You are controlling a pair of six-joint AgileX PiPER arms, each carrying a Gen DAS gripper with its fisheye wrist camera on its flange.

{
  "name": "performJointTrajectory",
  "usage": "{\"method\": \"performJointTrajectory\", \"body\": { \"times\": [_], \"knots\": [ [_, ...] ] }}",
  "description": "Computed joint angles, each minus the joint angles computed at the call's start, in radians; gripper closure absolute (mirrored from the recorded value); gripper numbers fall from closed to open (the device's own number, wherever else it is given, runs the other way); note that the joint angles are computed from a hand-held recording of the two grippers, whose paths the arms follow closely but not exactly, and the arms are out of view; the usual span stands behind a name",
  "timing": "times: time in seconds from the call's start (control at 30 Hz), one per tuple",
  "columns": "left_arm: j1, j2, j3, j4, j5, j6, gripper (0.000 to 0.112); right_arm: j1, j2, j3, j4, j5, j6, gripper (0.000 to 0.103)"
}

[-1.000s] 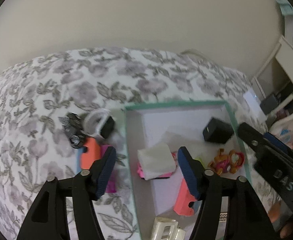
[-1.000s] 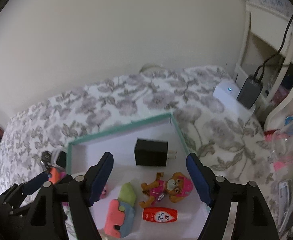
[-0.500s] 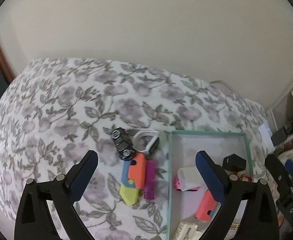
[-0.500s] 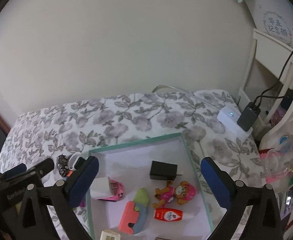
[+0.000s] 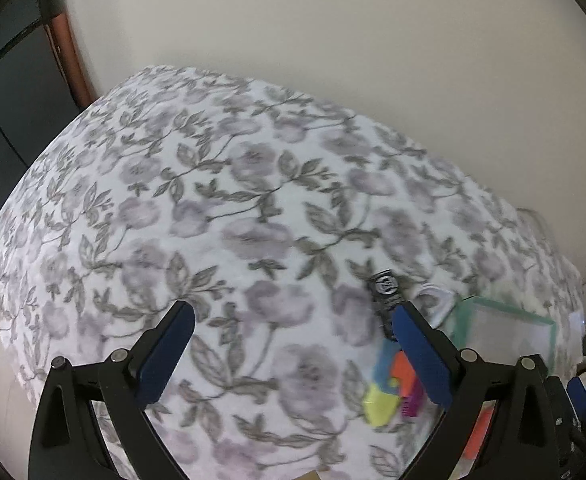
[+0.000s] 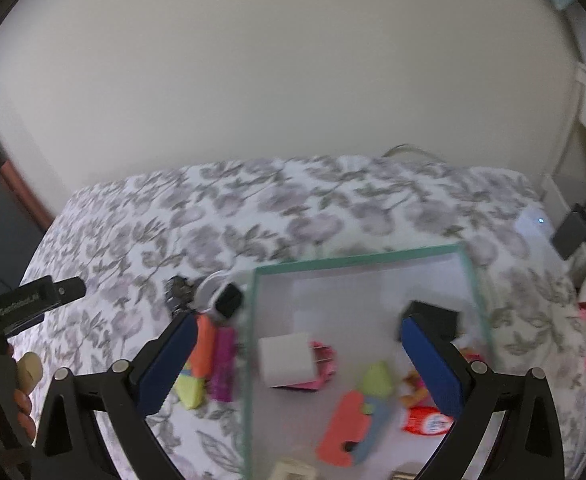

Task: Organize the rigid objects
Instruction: 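Grasp the orange-and-blue toy knife with the left tool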

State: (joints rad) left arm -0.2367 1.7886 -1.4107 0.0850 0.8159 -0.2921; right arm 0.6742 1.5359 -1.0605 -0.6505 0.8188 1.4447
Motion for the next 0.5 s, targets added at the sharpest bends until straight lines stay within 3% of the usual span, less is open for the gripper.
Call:
{"method": "performJointTrajectory", "body": {
  "times": [0.23, 0.5],
  "knots": [
    [-0.004, 0.090, 0.001, -0.109, -0.013, 0.127, 0.013, 0.002, 0.106, -0.077, 0.059, -0.010, -0.071, 0.000],
    [-0.102, 0.160, 0.071, -0.188, -0.169, 0.215, 0.013, -0.028, 0.084, -0.035, 0.063, 0.007, -0.041, 0.000]
  ]
}}
